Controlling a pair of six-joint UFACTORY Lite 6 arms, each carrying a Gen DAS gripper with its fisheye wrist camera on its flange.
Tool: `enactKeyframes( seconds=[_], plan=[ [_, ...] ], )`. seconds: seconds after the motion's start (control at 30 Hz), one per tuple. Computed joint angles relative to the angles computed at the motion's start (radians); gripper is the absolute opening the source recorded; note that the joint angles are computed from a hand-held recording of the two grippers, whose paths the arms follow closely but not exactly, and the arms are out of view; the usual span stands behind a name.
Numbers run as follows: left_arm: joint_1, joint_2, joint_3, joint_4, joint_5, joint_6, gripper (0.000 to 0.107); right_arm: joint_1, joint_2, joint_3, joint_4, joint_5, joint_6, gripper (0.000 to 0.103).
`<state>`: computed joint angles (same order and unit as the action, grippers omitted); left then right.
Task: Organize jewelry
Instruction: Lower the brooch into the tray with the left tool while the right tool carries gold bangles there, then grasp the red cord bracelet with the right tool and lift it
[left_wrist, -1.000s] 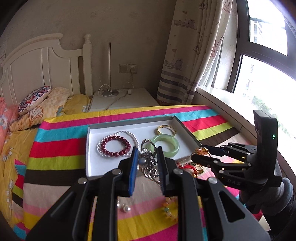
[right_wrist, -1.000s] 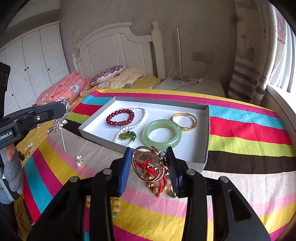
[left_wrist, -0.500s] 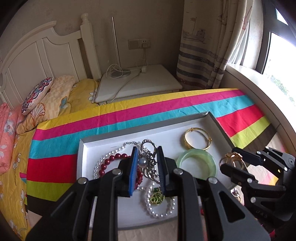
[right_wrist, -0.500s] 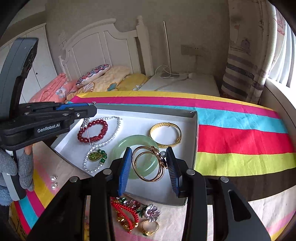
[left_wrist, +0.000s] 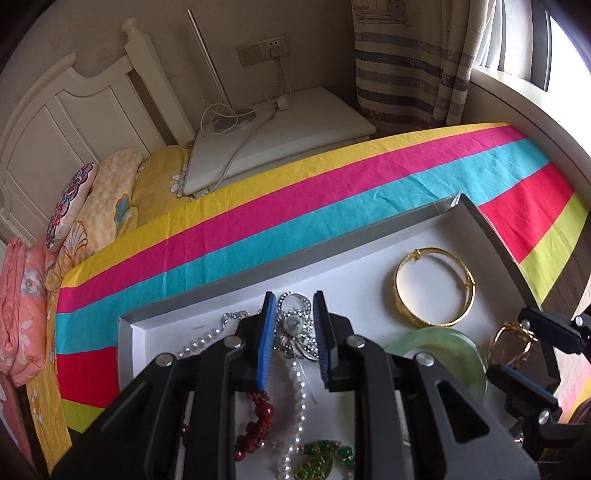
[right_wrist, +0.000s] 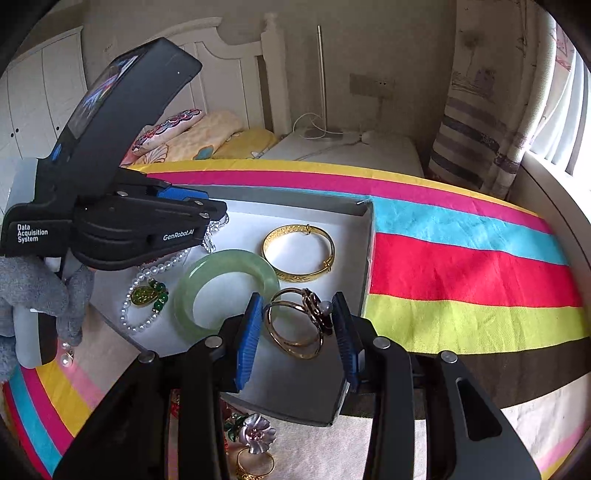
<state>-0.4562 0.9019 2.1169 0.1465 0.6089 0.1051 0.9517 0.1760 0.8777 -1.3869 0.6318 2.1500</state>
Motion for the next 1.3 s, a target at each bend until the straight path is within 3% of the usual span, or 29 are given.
enactKeyframes(
  seconds=[0.07,0.13,0.17,0.27,0.33,0.43,0.53,0.7,0.8,0.9,1.3],
  plan=[
    [0.007,-0.008,-0.015,-0.06,-0.009,0.05,0.024,0.007,-0.024,-0.025,-0.024,-0.001,0.04,0.045],
    [0.028,-0.07,-0.098,-0.125,-0.058,0.097,0.041,0.027,-0.077,-0.081,-0.096,0.001,0.136,0.053],
    [0.046,-0.113,-0.148,-0.186,-0.084,0.141,0.044,0.042,-0.107,-0.11,-0.123,0.016,0.178,0.057],
    [0.134,-0.295,-0.345,-0.475,-0.165,0.355,0.051,0.094,-0.217,-0.196,-0.142,0.091,0.243,0.058],
    [0.208,-0.468,-0.527,-0.684,-0.227,0.517,0.07,0.138,-0.322,-0.27,-0.128,0.145,0.279,0.058],
    [0.327,-0.739,-0.81,-0.998,-0.257,0.822,0.084,0.235,-0.471,-0.376,-0.081,0.24,0.333,0.058],
    [0.443,-0.956,-1.073,-1.269,-0.229,1.108,0.091,0.378,-0.54,-0.439,-0.012,0.345,0.399,0.058],
    [0.582,-1.236,-1.451,-1.5,-0.18,1.368,0.093,0.548,-0.456,-0.409,0.073,0.406,0.462,0.059],
    [0.641,-1.341,-1.605,-1.556,-0.104,1.414,0.094,0.591,-0.384,-0.367,0.087,0.397,0.466,0.059],
    [0.623,-1.376,-1.697,-1.565,-0.09,1.449,0.094,0.607,-0.311,-0.32,0.103,0.362,0.444,0.059],
    [0.733,-1.275,-1.685,-1.515,0.112,1.46,0.094,0.528,-0.152,-0.178,0.192,0.252,0.247,0.059]
  ],
)
